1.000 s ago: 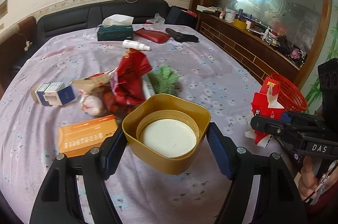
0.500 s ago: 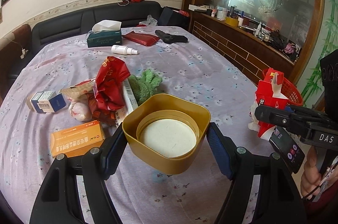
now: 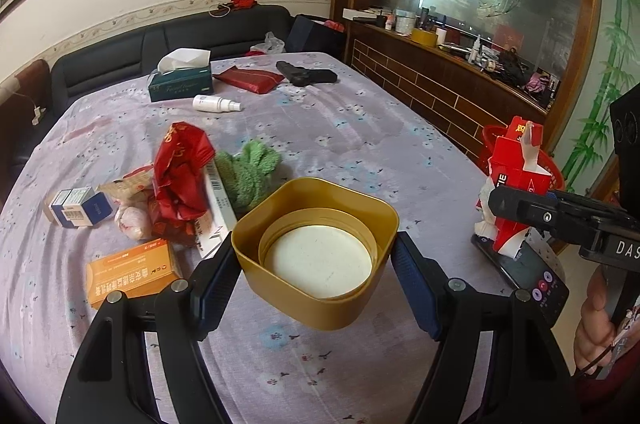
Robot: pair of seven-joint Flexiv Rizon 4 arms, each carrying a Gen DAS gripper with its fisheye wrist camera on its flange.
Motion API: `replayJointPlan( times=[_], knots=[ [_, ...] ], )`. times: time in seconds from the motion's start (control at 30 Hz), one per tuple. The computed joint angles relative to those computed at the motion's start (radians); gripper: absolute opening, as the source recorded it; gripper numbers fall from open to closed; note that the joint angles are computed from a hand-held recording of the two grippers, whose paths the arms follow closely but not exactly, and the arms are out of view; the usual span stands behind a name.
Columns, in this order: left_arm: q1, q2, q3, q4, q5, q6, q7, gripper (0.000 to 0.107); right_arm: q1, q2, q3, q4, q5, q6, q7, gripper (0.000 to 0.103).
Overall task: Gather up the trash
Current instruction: 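Lift and carry the container and carton in both tools to the red basket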
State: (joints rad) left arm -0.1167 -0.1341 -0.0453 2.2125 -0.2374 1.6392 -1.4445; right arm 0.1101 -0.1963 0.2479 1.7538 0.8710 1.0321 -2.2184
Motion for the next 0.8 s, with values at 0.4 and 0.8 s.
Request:
replayJointPlan(
  times=[0.4,0.8],
  knots=[
    [-0.041,-0.008,0.032,-0.04,0.082,-0.033,-0.057,0.074,-0.014,0.023,-0.015,0.01,0.029,-0.006,-0.015,0.054],
    [-0.057,-0.085,-0.079,-0.205,0.007,-0.116,0.055,0.074,-0.084,0.058,-0.085,0.013,0.077,0.043,-0.009,0.055]
  ],
)
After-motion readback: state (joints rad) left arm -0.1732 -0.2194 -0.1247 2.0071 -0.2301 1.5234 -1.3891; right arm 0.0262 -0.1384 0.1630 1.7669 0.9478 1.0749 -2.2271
